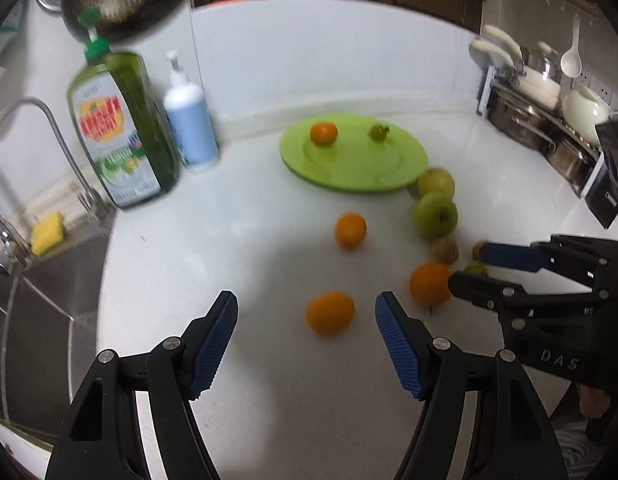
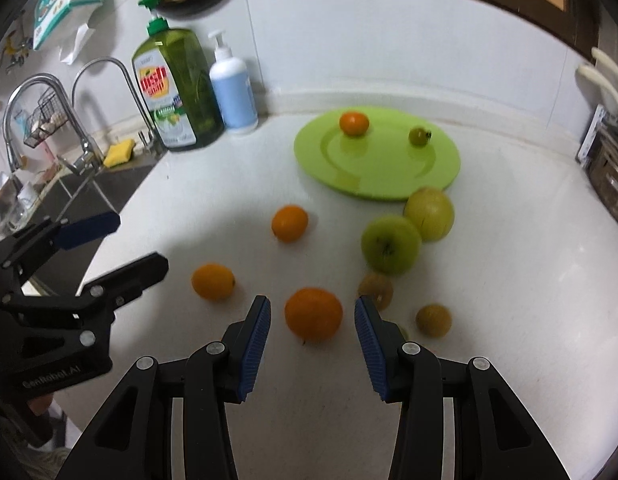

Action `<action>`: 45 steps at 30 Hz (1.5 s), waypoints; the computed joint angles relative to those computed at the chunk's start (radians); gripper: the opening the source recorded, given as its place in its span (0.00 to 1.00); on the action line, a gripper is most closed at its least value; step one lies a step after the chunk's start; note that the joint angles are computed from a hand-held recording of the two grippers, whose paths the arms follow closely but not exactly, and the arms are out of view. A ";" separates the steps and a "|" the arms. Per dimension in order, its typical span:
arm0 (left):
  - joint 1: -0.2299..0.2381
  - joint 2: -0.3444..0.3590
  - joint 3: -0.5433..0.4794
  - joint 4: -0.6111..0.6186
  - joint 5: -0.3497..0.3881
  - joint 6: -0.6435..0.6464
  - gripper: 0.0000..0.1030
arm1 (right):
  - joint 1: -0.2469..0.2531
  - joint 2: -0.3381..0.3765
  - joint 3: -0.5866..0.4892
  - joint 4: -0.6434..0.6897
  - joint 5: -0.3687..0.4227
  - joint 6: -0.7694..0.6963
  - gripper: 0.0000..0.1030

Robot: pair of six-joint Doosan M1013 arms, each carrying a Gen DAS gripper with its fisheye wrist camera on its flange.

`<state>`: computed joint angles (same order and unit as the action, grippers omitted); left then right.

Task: Organize fruits
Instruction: 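Move both open grippers back from the plate toward the remaining fruits, then close the right gripper on a large orange while the left gripper grasps a smaller orange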

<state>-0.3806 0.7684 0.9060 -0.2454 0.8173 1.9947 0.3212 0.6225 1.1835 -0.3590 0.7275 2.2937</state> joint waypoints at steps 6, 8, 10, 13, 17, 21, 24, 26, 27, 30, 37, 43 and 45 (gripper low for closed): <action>-0.001 0.032 -0.030 0.005 0.069 0.003 0.69 | -0.010 0.019 -0.016 0.059 0.031 -0.036 0.43; -0.001 0.041 -0.041 0.007 0.081 0.002 0.69 | -0.013 0.023 -0.020 0.075 0.036 -0.050 0.43; 0.001 0.047 -0.047 -0.002 0.084 0.003 0.69 | -0.017 0.032 -0.031 0.103 0.048 -0.075 0.43; 0.003 0.058 -0.062 -0.013 0.099 0.016 0.69 | -0.021 0.043 -0.045 0.138 0.064 -0.104 0.43; 0.002 0.067 -0.073 -0.019 0.096 0.038 0.68 | -0.024 0.053 -0.058 0.159 0.075 -0.128 0.43; 0.002 0.078 -0.086 -0.034 0.092 0.043 0.66 | -0.027 0.062 -0.070 0.184 0.087 -0.152 0.43; 0.001 0.087 -0.096 -0.041 0.101 0.052 0.63 | -0.028 0.069 -0.081 0.187 0.101 -0.157 0.43; 0.001 0.092 -0.102 -0.044 0.106 0.056 0.60 | -0.028 0.072 -0.085 0.190 0.104 -0.158 0.43; 0.002 0.095 -0.108 -0.050 0.114 0.056 0.59 | -0.028 0.074 -0.087 0.189 0.107 -0.158 0.43; 0.004 0.104 -0.121 -0.068 0.130 0.066 0.54 | -0.028 0.076 -0.089 0.191 0.111 -0.158 0.43; 0.005 0.117 -0.140 -0.086 0.164 0.064 0.41 | -0.031 0.082 -0.096 0.202 0.115 -0.168 0.43; 0.003 0.120 -0.143 -0.094 0.177 0.060 0.36 | -0.037 0.085 -0.096 0.236 0.110 -0.186 0.42; 0.004 0.120 -0.142 -0.097 0.176 0.065 0.36 | -0.037 0.085 -0.096 0.236 0.108 -0.186 0.41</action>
